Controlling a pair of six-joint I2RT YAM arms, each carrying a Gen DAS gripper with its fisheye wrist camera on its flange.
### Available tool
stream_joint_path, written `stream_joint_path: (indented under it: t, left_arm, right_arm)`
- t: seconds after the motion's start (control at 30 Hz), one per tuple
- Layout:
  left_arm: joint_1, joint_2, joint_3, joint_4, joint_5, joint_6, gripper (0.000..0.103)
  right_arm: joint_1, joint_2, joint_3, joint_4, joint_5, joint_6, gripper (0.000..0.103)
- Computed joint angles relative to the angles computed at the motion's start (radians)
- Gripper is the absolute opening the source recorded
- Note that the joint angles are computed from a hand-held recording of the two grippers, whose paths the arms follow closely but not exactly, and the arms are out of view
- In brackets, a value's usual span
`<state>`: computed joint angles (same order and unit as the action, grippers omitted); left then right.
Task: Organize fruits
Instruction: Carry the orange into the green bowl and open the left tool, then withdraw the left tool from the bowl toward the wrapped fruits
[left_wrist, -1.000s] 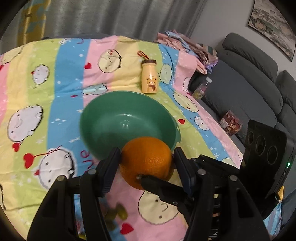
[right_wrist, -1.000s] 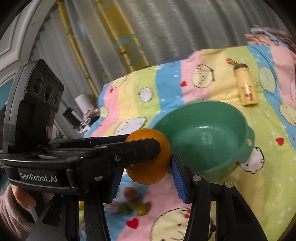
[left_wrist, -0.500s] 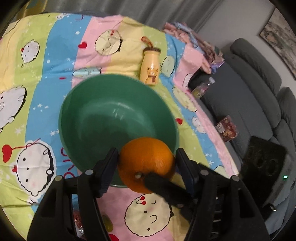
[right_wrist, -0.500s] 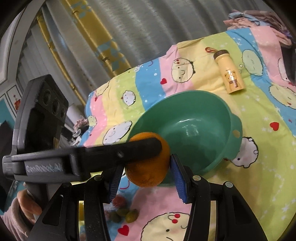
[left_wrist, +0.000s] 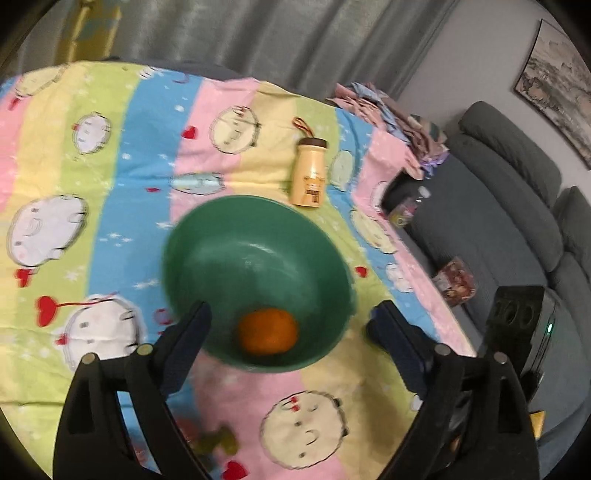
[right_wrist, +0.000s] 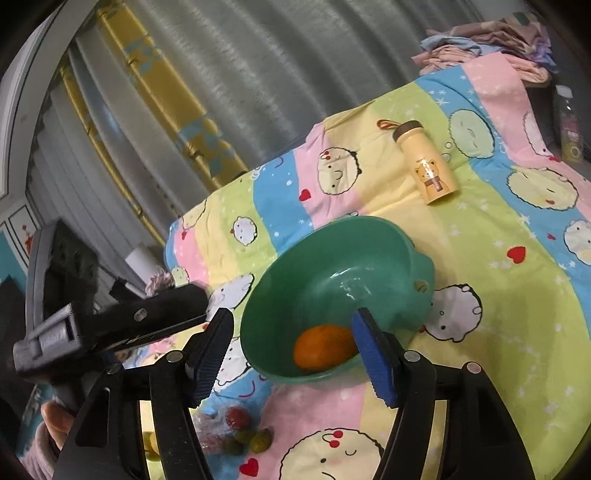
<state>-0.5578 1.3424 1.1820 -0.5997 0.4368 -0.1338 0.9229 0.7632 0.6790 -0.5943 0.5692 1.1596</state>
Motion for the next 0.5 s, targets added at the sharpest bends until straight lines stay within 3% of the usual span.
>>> stream_joint_path:
  t: [0.2, 0.5]
  left_arm:
    - [0.096, -0.101, -0.090, -0.062, -0.017, 0.058, 0.092]
    - [0.299, -0.262, -0.247, -0.177, 0.011, 0.177, 0.092]
  right_arm:
    - [0.049, -0.019, 0.006, -0.067, 0.047, 0.075, 0.072]
    - [0.136, 0.096, 0.064, -0.088, 0.038, 0.094, 0.072]
